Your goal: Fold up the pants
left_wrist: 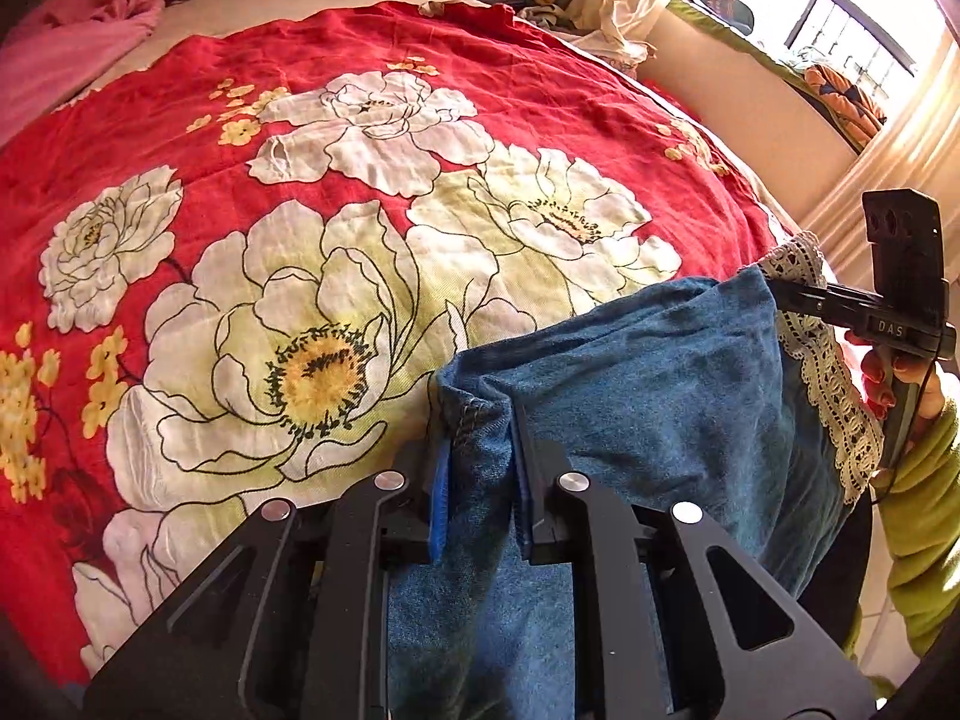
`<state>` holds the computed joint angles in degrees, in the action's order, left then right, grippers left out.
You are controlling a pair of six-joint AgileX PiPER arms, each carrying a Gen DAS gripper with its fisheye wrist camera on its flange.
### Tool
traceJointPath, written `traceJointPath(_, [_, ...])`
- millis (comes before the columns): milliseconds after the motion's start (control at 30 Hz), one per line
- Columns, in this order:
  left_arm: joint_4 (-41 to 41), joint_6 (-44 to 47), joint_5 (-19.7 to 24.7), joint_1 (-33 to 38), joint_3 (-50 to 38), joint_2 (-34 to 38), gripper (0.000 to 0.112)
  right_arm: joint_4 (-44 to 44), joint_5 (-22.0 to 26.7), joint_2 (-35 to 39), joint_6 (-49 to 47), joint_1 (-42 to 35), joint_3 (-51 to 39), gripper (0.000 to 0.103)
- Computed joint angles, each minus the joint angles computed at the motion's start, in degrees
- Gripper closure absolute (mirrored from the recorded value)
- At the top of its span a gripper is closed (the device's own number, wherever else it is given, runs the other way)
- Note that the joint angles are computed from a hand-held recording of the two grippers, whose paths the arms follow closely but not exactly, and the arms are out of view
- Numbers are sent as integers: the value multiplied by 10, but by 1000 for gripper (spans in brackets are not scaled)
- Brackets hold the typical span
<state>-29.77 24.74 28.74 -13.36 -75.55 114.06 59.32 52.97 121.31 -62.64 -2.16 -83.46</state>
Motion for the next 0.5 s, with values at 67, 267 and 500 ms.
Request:
traceJointPath(67, [21, -24, -15, -2, 0, -11, 107, 22, -7, -24, -22, -7, 15, 81])
traceJointPath(267, [125, -136, -26, -15, -50, 2, 109, -41, -72, -30, 26, 14, -44, 81])
traceJointPath(500, [319, -327, -29, -42, -79, 60, 109, -245, -116, 61, 187, 72, -125, 69])
